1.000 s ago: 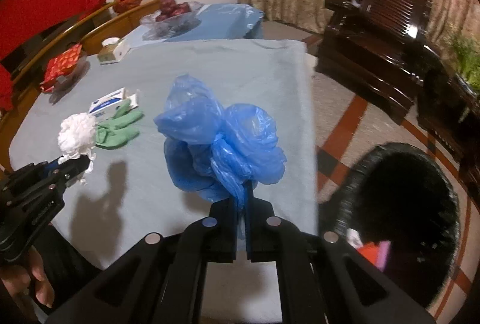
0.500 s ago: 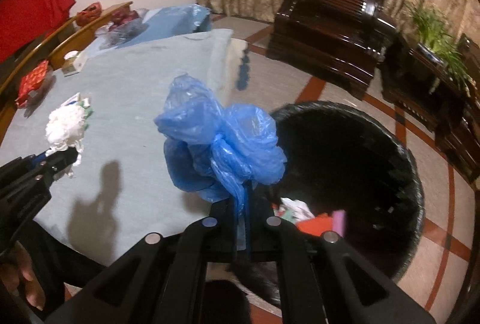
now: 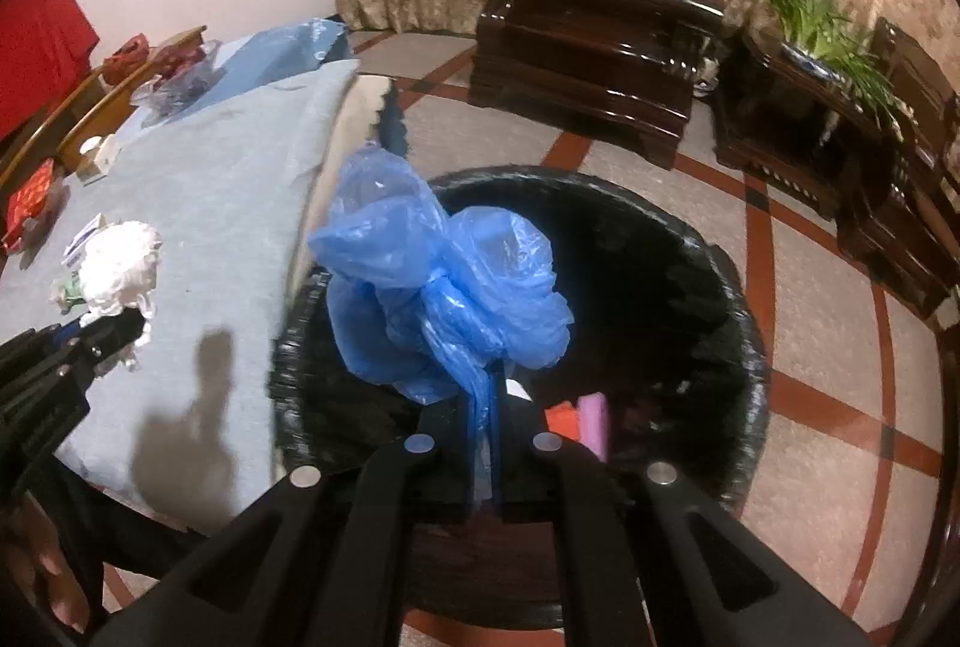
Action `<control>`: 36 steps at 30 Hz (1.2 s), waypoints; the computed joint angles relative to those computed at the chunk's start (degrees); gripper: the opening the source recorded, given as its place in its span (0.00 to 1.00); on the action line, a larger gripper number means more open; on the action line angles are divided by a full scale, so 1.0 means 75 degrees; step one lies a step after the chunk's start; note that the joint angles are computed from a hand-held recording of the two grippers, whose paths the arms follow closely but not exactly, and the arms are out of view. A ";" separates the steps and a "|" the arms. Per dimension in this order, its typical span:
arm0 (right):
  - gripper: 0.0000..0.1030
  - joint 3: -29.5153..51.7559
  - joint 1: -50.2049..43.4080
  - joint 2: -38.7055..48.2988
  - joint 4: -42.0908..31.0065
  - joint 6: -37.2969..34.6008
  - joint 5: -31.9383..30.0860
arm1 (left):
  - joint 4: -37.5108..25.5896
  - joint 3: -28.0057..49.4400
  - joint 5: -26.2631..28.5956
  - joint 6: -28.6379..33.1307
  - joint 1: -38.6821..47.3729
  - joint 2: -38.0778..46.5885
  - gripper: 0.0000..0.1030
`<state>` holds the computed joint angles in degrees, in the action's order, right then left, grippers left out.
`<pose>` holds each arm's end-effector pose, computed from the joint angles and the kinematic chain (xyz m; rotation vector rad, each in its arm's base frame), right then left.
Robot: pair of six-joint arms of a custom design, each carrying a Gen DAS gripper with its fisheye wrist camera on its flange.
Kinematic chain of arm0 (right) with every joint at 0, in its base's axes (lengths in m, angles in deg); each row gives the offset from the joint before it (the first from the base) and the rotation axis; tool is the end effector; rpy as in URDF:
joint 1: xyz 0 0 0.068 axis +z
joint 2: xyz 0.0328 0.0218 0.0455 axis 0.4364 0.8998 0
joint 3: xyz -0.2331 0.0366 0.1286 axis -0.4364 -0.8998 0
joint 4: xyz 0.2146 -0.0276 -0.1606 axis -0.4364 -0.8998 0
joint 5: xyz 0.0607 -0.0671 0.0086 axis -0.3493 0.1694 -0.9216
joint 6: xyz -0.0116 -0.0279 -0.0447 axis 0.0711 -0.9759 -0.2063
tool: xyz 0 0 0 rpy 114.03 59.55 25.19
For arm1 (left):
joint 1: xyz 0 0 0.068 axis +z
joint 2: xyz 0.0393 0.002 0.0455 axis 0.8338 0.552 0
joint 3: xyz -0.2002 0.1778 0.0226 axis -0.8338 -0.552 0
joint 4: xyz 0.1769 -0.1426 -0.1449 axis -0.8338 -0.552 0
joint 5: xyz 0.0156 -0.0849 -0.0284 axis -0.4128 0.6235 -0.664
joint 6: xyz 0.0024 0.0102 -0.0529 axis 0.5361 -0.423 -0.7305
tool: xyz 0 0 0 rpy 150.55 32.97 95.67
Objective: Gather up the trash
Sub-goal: 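Open both tools over the bin to drop the cloth and bag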
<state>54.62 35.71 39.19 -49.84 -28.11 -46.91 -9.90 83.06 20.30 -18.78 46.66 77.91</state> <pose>0.2235 0.0320 0.1639 0.2914 2.5261 -0.0456 0.2772 -0.0530 0.1590 0.3769 2.4693 -0.2100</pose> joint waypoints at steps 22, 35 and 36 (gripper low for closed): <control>0.22 -0.0839 -0.3137 0.1386 0.2016 -0.2015 -0.1768 | 0.0832 0.0928 -0.1710 -0.1443 -0.2648 0.1945 0.50; 0.32 -0.0876 -0.2214 0.0207 0.1108 -0.1499 -0.1382 | 0.0627 0.0169 -0.1526 -0.1069 -0.1679 0.0678 0.66; 0.33 -0.0825 -0.2015 0.0053 0.0948 -0.1420 -0.1262 | 0.0562 0.0165 -0.1465 -0.0989 -0.1538 0.0577 0.68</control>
<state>48.43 20.60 39.59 -42.73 -38.76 -56.37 -5.69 84.29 9.32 -26.20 35.12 82.24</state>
